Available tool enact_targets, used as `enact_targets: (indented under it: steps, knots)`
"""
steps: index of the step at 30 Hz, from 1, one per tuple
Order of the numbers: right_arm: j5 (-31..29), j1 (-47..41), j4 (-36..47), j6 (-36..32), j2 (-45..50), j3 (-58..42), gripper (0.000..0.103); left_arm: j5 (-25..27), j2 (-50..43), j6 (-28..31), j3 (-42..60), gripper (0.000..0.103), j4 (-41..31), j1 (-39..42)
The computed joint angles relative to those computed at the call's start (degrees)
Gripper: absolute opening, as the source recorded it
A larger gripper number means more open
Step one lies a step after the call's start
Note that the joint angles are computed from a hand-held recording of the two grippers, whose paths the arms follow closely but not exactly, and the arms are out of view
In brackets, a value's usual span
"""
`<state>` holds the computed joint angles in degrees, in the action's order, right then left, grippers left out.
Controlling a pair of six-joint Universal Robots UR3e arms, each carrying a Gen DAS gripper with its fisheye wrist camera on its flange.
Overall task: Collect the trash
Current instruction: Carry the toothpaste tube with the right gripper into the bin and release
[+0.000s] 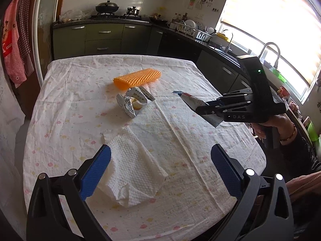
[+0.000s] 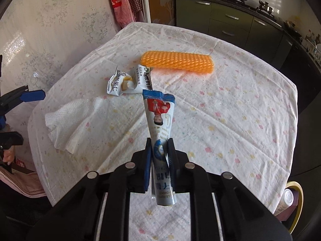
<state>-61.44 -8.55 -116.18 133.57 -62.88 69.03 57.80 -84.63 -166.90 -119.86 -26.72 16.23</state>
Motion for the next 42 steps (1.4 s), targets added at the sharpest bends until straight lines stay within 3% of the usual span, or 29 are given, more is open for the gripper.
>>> enact_targets:
  steps: [9,14,21,28,35,42]
  knots:
    - [5.44,-11.3,-4.26,1.59,-12.0,13.24,0.015,1.8,-0.73,-0.55,1.22,0.098,0.64,-3.57]
    - [6.01,-20.74,-8.83,6.11,-15.12,17.93,0.015,2.76,-1.82,-0.74,2.17,0.098,0.6,-5.38]
    - [-2.74,-27.74,-21.05,15.25,-10.19,18.81,0.015,4.22,-3.36,-1.23,3.92,0.098,0.61,-7.72]
    - [-7.76,-28.97,-22.24,19.44,-0.75,12.53,0.016,6.12,-4.48,-1.41,5.45,0.098,0.35,-10.11]
    - [-11.82,-29.62,-28.88,24.41,2.35,11.88,0.032,7.34,-5.65,-1.24,6.94,0.098,-0.25,-11.84]
    - [-3.85,-30.43,-37.75,22.5,-11.95,30.37,0.046,7.93,-7.22,-1.59,8.26,0.098,-0.79,-12.55]
